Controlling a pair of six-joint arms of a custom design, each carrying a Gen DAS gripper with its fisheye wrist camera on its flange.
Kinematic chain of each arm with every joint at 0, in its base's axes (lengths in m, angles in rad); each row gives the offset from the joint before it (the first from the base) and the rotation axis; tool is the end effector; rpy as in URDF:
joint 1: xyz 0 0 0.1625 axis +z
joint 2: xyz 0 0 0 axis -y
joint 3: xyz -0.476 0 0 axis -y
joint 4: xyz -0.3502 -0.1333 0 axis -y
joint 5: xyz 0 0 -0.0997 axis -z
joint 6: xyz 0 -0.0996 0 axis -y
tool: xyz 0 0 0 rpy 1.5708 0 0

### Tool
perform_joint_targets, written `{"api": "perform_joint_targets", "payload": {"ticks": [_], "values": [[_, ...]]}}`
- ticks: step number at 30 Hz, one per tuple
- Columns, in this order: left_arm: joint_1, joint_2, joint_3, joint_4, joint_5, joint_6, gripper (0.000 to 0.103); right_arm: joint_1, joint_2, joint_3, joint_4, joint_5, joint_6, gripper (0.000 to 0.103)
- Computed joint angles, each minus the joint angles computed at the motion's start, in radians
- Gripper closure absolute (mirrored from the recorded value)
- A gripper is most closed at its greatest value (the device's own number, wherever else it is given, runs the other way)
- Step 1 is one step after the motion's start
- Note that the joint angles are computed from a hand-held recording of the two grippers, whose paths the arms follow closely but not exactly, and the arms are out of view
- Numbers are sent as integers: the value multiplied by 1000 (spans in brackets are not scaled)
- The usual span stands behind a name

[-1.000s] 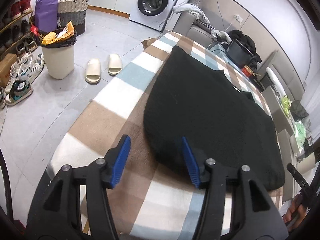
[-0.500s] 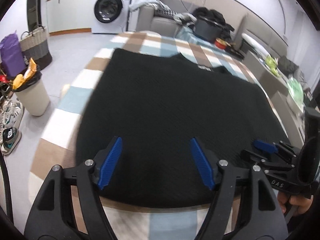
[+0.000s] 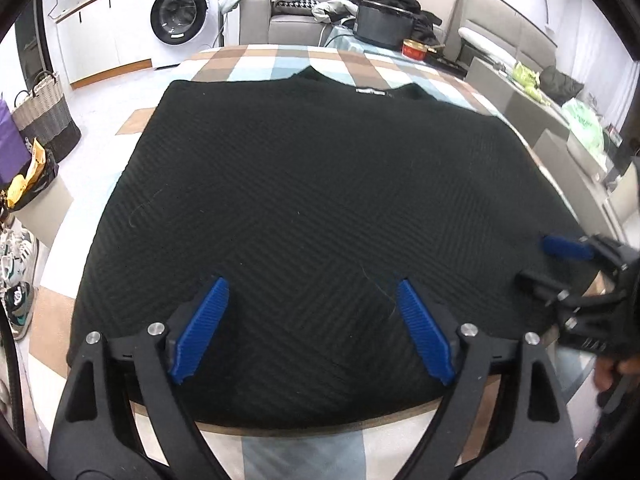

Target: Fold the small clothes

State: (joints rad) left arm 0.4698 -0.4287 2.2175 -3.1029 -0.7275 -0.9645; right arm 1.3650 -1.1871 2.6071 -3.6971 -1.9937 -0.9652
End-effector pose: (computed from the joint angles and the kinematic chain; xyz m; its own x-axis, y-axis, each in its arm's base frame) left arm -0.2955 -0.3829 -0.0709 -0.7839 0.0270 -0.6203 0.3830 0.8073 -0.4489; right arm 0.0158 -0.3768 0.2533 -0.6050 -0.3578 0.7113 -0.6007 0.7915 -0.1128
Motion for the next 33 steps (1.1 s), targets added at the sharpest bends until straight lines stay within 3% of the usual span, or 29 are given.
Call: {"api": "perform_joint_targets", "payload": {"ticks": [2, 5, 12, 15, 18, 21, 23, 26, 29, 33], "values": [[5, 6, -7, 16, -2, 7, 17, -18, -2, -8, -30, -34, -1, 29], [9, 8, -1, 19, -8, 20, 17, -70, -64, -15, 9, -8, 25, 25], [-11, -21, 79, -9, 2, 2, 17, -111, -98, 2, -66, -24, 8, 25], [-24, -35, 90, 32, 7, -23, 17, -150, -149, -11, 22, 14, 37, 24], [-38, -58, 96, 82, 8, -56, 17, -144, -161, -11, 36, 14, 56, 24], [-33, -72, 105, -2, 1, -39, 17, -133, -189, -25, 117, 85, 102, 24], [-11, -62, 86, -72, -3, 31, 17, -111, -162, -46, 151, 110, 153, 24], [33, -38, 33, -64, -10, 96, 17, -79, -88, -72, 139, 119, 185, 28], [55, -45, 12, 59, -4, 31, 17, -49, -4, -88, 53, 54, 173, 30], [15, -89, 106, 33, 11, -51, 17, -72, -21, -81, 17, 40, 170, 30]]}}
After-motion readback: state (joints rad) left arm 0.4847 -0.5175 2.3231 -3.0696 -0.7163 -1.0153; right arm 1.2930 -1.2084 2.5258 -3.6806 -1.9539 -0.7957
